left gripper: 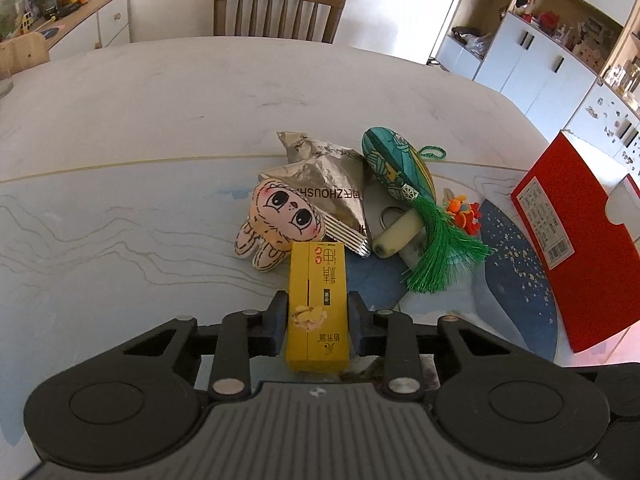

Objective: Organize objects
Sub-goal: 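Close left gripper on the yellow box while right gripper grasps the black bead bag, then carry the yellow box and black bead bag with both tools into the box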

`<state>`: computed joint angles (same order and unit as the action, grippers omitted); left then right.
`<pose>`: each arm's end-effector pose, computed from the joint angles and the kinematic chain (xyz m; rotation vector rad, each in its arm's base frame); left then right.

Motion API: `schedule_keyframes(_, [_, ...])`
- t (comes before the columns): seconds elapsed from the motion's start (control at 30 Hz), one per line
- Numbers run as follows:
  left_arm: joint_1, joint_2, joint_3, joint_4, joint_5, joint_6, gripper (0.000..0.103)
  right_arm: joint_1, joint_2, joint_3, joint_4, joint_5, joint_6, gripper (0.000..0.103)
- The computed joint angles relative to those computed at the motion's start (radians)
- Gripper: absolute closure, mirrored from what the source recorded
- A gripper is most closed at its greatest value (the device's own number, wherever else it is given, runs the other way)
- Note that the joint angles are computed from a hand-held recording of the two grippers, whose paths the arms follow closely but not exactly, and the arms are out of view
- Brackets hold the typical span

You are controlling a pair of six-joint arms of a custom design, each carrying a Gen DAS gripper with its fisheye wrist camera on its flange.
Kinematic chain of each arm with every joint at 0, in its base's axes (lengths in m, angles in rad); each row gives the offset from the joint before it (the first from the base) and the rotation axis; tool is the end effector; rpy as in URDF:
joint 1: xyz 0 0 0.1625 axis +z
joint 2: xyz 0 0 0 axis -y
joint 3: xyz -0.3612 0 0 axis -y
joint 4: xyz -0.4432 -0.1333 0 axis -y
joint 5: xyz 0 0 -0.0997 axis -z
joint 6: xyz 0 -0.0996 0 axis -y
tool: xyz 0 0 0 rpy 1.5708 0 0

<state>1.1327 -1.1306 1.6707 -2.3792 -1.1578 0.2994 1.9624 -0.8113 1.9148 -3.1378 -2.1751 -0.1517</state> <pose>-0.1207 -0.6661 0.1998 0.9089 2.5655 -0.4058 0.2900 -0.5014 0.0000 0.4967 -2.4726 0.6831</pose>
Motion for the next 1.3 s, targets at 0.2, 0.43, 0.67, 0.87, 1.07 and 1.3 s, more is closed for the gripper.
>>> schedule_keyframes(0.2, [-0.003,-0.042,0.030,0.000,-0.016,0.003,0.073,0.018,-0.063,0.067,-0.045,-0.010,0.015,0.087])
schedule_keyframes(0.43, [-0.026,-0.100,0.085,0.004,-0.016,-0.018,0.073,0.019,-0.138,0.137,-0.101,-0.017,0.013,0.093])
schedule_keyframes(0.67, [-0.056,-0.156,0.138,0.008,-0.020,-0.047,0.073,0.019,-0.220,0.214,-0.125,-0.035,0.007,0.094])
schedule_keyframes(0.87, [-0.105,-0.203,0.173,0.034,-0.025,-0.055,0.073,0.039,-0.327,0.280,-0.136,-0.061,0.012,0.094])
schedule_keyframes(1.07, [-0.168,-0.222,0.195,0.041,-0.037,-0.050,0.073,0.045,-0.428,0.327,-0.150,-0.082,0.014,0.094])
schedule_keyframes(1.3, [-0.239,-0.212,0.211,0.018,-0.074,-0.050,0.073,0.023,-0.537,0.384,-0.188,-0.104,-0.019,0.094])
